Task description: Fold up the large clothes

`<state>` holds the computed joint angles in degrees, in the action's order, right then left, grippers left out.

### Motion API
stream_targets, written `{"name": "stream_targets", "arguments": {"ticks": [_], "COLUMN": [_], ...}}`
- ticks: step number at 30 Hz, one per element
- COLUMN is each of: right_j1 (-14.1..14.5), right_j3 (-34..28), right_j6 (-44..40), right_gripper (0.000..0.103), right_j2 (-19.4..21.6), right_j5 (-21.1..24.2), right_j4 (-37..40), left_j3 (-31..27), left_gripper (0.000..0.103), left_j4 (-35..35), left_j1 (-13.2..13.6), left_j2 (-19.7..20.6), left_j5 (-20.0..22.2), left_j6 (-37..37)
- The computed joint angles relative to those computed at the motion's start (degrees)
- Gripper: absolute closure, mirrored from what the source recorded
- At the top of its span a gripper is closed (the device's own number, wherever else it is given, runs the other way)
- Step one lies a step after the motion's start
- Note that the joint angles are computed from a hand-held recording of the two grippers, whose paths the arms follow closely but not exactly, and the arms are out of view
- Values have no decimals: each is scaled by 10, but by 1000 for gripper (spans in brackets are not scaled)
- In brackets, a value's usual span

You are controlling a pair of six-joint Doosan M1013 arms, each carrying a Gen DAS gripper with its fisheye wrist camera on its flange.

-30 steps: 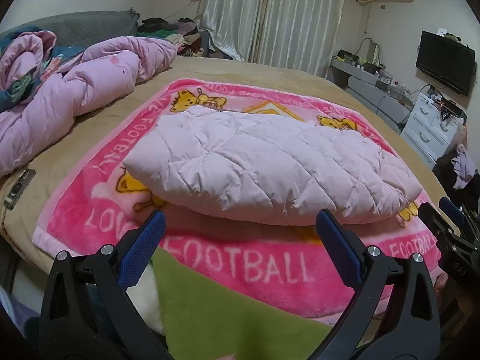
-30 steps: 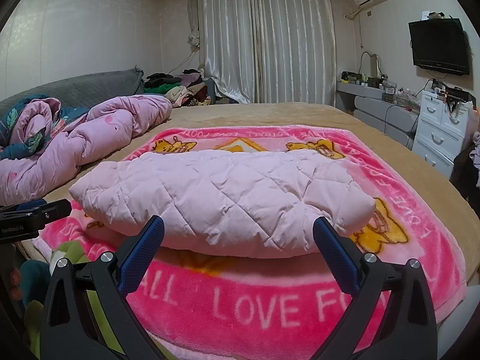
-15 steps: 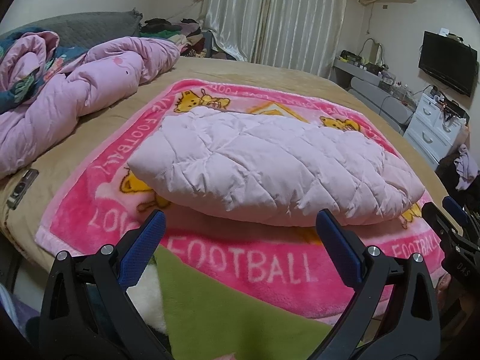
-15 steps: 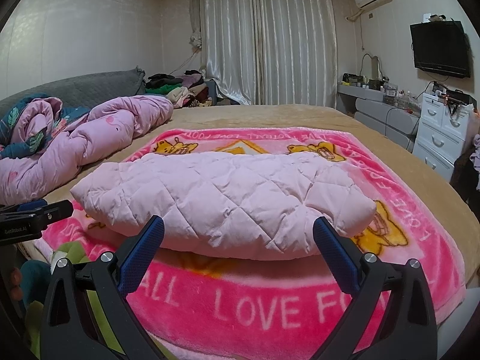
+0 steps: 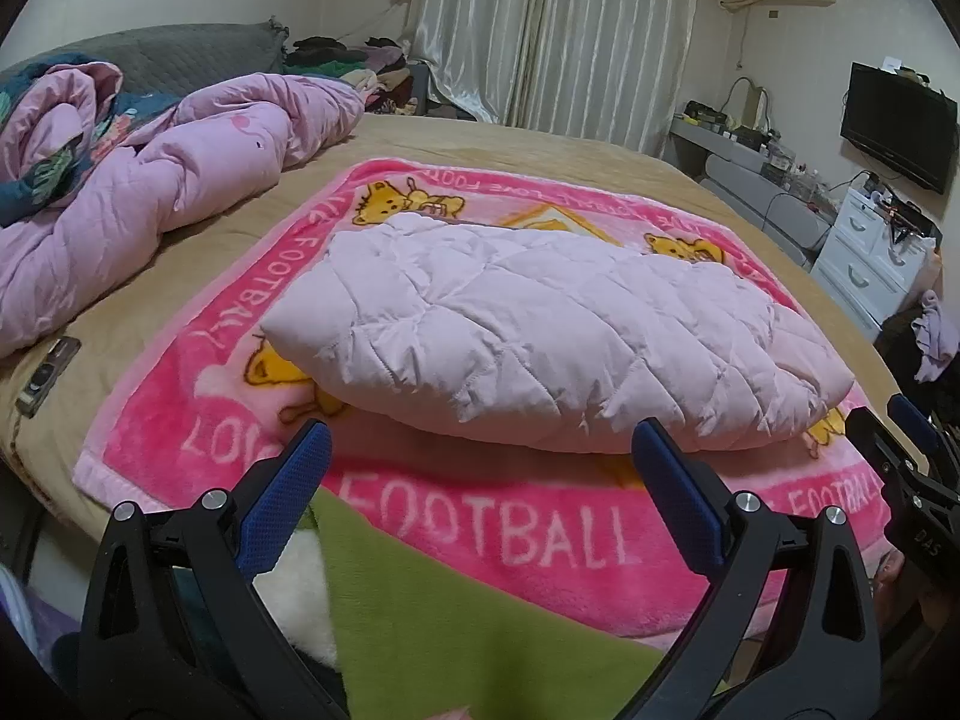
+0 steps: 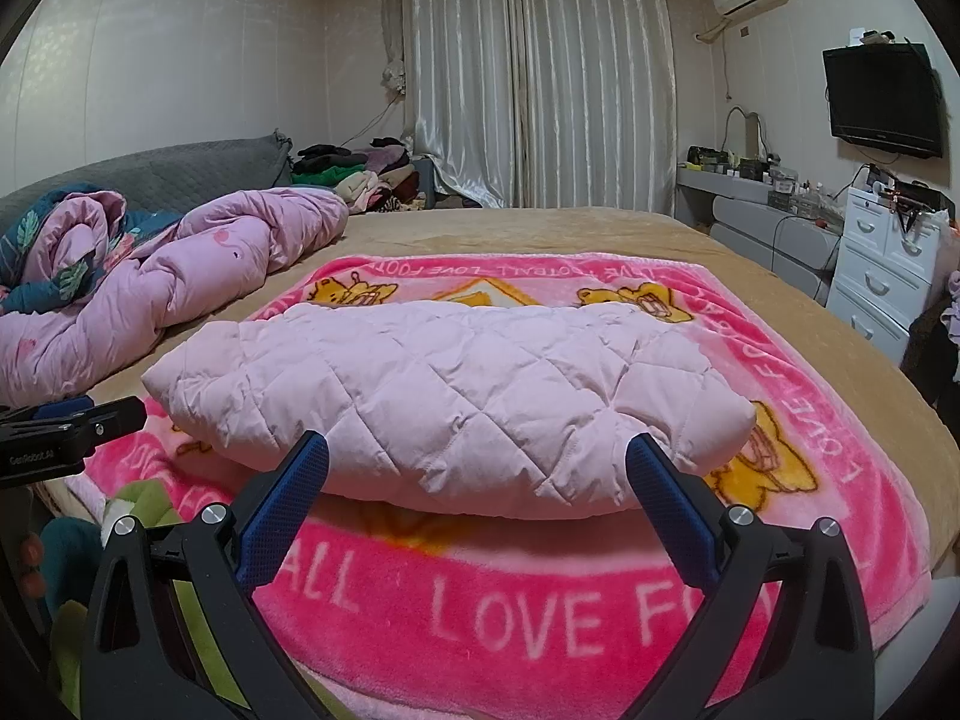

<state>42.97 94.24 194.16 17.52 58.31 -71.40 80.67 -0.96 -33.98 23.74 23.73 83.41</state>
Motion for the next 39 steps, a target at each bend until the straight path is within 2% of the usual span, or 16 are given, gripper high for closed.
{"name": "stream_targets", "arguments": {"ticks": [39], "right_j1": [1], "right_j3": [-2], "right_j6": [-5], "right_gripper": [4], "right_j2": [2], "right_j5": [0], "right_j4": [2], "left_j3": [3], "left_gripper": [9], "left_j4": [-5], "left_j1": [3], "left_j2": [-2], "left_j5": [-2], "left_j6": [3]}}
